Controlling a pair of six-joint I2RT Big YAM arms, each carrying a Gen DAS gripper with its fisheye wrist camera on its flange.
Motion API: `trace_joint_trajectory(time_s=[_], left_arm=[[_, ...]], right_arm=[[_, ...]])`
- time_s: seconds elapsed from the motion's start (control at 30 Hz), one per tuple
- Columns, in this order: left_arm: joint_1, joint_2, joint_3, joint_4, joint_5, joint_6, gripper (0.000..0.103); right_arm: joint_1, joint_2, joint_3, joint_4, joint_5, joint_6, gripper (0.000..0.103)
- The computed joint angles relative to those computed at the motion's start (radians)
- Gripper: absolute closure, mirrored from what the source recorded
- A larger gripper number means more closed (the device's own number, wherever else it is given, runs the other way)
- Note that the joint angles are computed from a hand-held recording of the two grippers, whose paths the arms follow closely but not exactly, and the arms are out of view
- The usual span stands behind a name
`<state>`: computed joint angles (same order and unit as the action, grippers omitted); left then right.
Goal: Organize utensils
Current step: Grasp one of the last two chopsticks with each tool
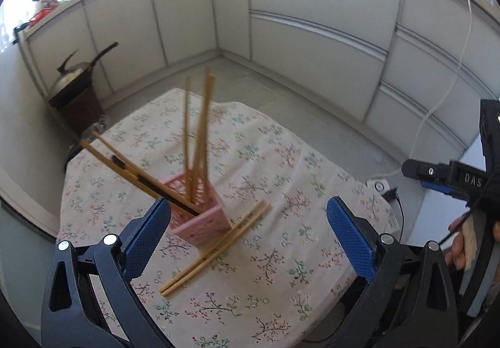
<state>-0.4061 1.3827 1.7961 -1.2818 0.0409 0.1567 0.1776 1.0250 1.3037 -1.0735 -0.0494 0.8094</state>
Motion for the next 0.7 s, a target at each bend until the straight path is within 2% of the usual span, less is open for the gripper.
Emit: trace_joint_trajectory(time_s=[0.17, 0.27, 0.4, 0.47, 0.6, 0.7], left_arm=[[-0.073, 0.087, -0.004, -0.088, 0.011, 0.086, 0.007], [-0.099, 0.161, 0.027, -0.13, -0.035, 0.116, 0.007], [-0.101, 0.265, 0.122, -0.2, -0.056, 0.098, 0.007], [-0.099, 0.337, 0.2, -0.274, -0.071, 0.084, 0.008], [-0.088, 0.442, 0.315, -0.374, -0.114, 0.084, 0.009], [-0.083, 0.474, 0.351, -0.374, -0.122, 0.085, 0.01]], right_arm=[[-0.126, -0.058, -0.1, 0.032, -0.17, 0.088, 0.007], [-0.148, -0.074, -0.114, 0.043, -0.172, 0.087, 0.007], [-0.168, -0.06, -0.122, 0.036, -0.231, 0.086, 0.007], [-0.181, -0.047, -0.129, 0.03, -0.286, 0.102, 0.007], [-0.197, -0.026, -0.14, 0.022, -0.378, 0.123, 0.007], [-0.195, -0.017, -0.14, 0.017, -0.398, 0.115, 0.007]])
